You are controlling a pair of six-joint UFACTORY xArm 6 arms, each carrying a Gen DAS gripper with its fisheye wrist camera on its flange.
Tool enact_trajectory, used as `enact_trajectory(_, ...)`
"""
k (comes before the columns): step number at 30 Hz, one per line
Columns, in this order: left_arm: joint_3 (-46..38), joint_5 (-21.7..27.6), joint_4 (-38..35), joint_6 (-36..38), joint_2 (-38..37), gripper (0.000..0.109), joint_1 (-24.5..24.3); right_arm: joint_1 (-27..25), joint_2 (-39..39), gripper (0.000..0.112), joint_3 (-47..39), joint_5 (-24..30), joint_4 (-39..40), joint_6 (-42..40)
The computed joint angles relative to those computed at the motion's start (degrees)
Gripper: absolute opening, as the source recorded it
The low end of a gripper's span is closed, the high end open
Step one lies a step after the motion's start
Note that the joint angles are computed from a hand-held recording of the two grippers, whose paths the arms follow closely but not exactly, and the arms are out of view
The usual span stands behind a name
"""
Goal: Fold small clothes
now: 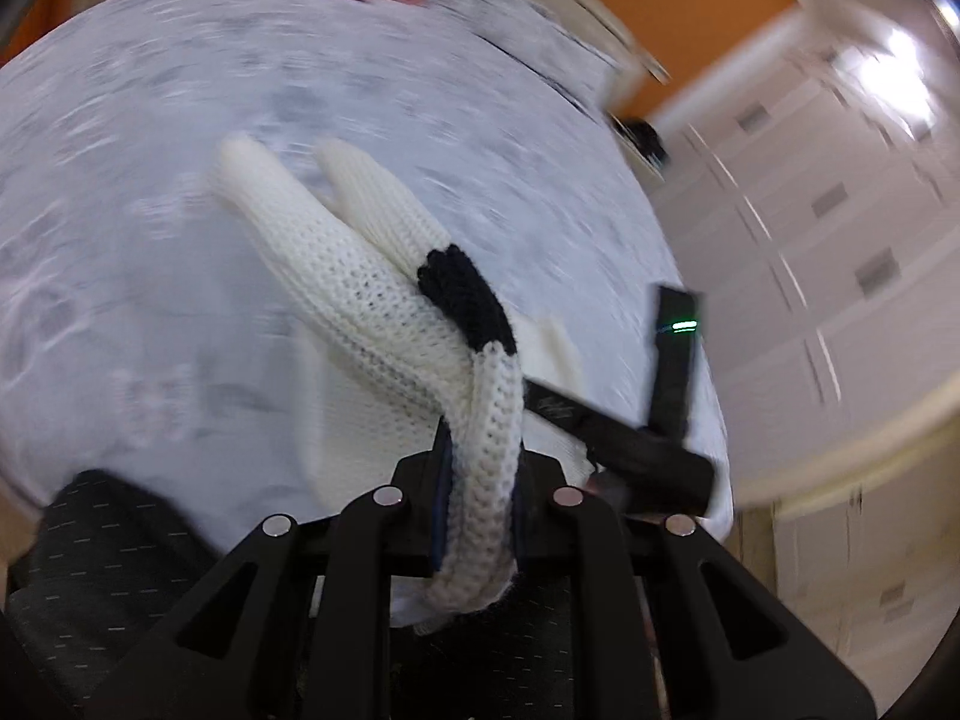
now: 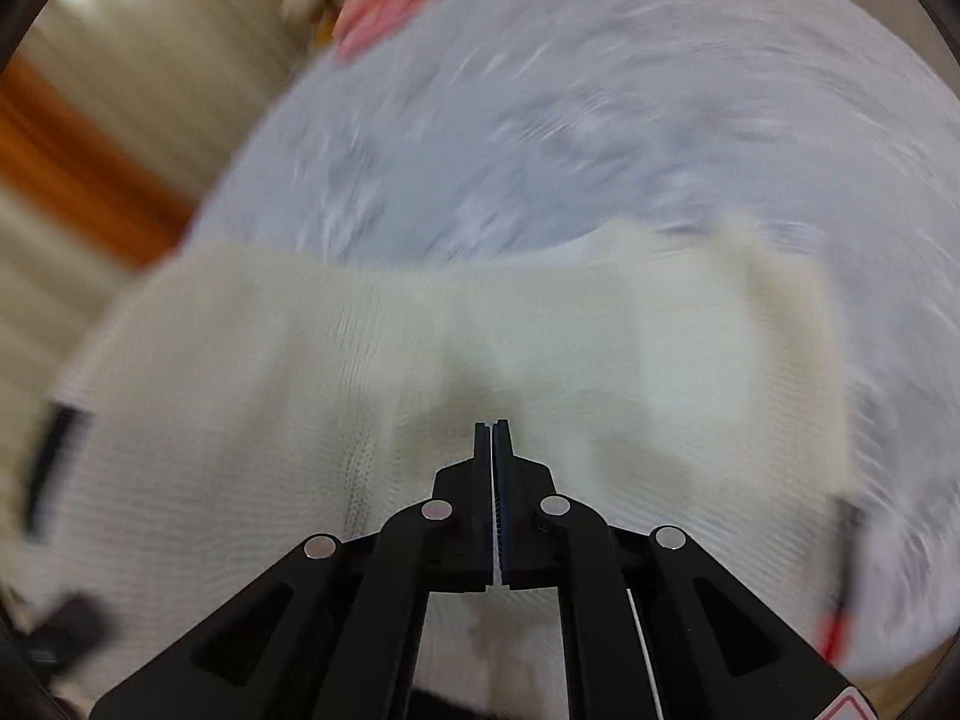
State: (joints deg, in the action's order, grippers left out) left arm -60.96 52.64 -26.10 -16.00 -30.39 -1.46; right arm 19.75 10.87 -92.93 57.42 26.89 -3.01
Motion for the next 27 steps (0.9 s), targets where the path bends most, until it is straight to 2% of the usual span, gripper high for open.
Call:
enact_trajectory(2,-1.08,-1.94,0.57,0.63,3.16,0.020,-4.57,-3.48,-5.26,0.011,5.46,-1.34,-0.28,0.59)
enact_trajectory(4,-2.73,-1.70,3.35,1.00,8.22,0.036,-9.59,-6.63,-9.29,0.020,9.57,-0.46,-1.84,1.02)
enact_trajectory(5,-3.37,-0.66,5.94,-0.35,10.68,0.049,-11.93,-7.83,-10.28,0.025,10.57,0.38,-2.55,1.18)
enact_trajectory(7,-2.93,0.82,8.39,-4.28,12.19,0.049,-14.16,-10.00,-12.16,0.028,12.38,2.17,-2.71,0.12)
enact_trajectory(10,0.33,-0.28,5.67,-6.27,9.56,0.053,-15.30,-11.23,-12.61,0.046,12.59,4.13,2.76,-4.23)
enact_trajectory(12,1.57,0.05,9.82,-8.22,7.00,0.060,-16.35,-11.43,-11.19,0.058,10.96,5.37,6.77,-7.35)
enact_trajectory(15,2.02,3.34,19.86,-10.85,3.42,0.065,-17.51,-9.07,-6.40,0.064,5.77,7.25,8.76,-10.26)
enact_trajectory(17,0.52,7.23,23.99,-11.44,2.31,0.065,-17.13,-6.79,-1.89,0.064,1.47,8.64,8.23,-9.46)
enact_trajectory(19,0.07,9.15,25.88,-12.26,1.40,0.066,-16.82,-5.09,1.76,0.064,-1.62,10.18,7.15,-7.01)
enact_trajectory(23,0.70,11.43,26.29,-12.42,-1.30,0.066,-14.69,-1.63,3.95,0.063,-2.75,9.77,1.83,-2.38)
enact_trajectory(25,1.04,12.38,27.09,-12.33,-2.25,0.066,-14.05,-0.30,2.90,0.053,-1.53,8.75,1.90,-2.19)
enact_trajectory(27,1.47,12.83,28.61,-13.29,-2.67,0.066,-14.52,0.69,2.55,0.027,-1.65,8.83,1.49,-0.95)
